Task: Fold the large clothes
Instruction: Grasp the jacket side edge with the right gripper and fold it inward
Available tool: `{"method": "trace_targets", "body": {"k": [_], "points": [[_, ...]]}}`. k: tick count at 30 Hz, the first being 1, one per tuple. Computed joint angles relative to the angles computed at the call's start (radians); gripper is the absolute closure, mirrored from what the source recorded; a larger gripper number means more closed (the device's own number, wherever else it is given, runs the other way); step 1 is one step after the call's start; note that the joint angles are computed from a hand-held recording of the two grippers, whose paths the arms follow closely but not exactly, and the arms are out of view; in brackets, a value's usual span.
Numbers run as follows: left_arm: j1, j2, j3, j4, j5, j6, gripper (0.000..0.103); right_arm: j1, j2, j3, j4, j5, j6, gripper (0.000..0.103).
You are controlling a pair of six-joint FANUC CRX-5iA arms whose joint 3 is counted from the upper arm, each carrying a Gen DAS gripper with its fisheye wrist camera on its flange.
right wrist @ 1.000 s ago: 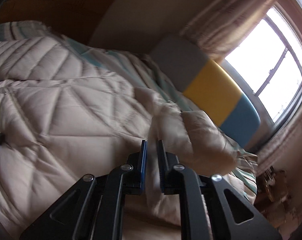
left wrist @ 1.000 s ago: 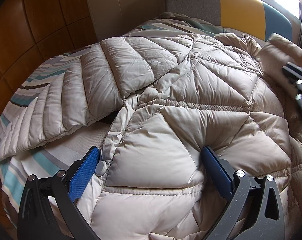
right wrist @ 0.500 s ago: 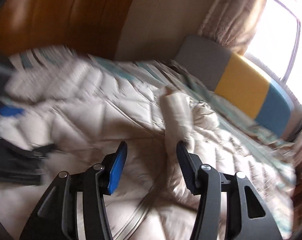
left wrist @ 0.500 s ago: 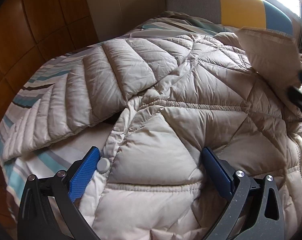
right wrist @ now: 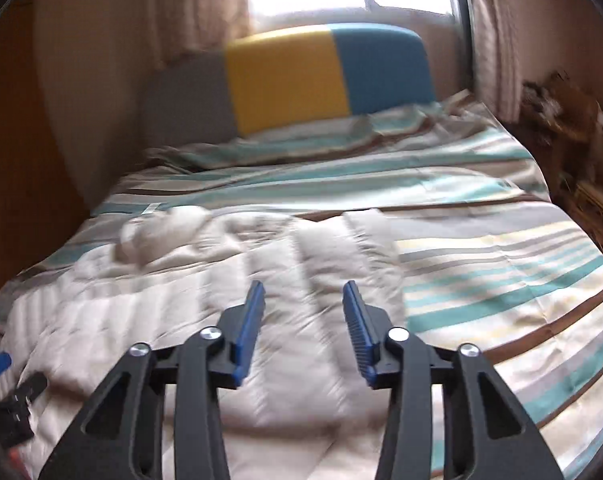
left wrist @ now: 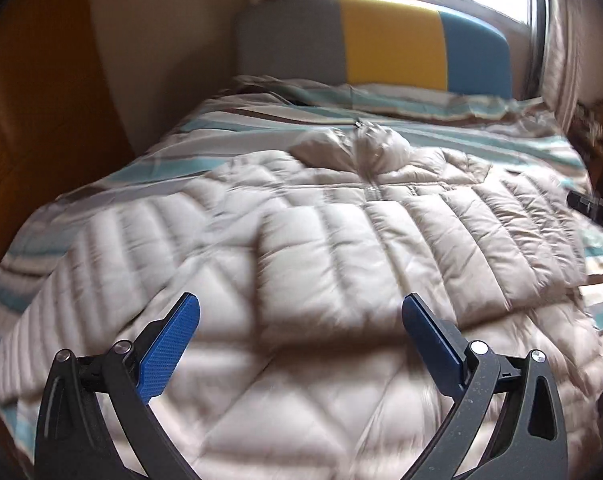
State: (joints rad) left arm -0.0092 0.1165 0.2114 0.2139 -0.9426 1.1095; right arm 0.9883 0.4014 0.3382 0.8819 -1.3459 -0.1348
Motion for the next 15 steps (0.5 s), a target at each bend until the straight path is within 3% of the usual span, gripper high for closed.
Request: {"method": "trace_targets", "body": {"k": [4,7,11,15], "points": [[-0.072,0.108,0.108,-0.114,0.002,0.057,0.003,-0.059,0.029,0.027,-0.041,0.009,0.058,0.064],[-0.077,0.152,0.140,-0.159,-0.005,0.080,0.003,-0.100,0.048,0.040,-0.105,0.014,0.053,0.069],[-0.040,0.165,0.082,-0.049,0.031,0.001,0.003,-0.123,0.001,-0.073,-0.167,0.087,-0.046,0.069],[-0.033,0.189,0.085,-0.022,0.023,-0.014,0.003,-0.117,0.004,-0.083,-0.152,0.073,-0.049,0.068]]}}
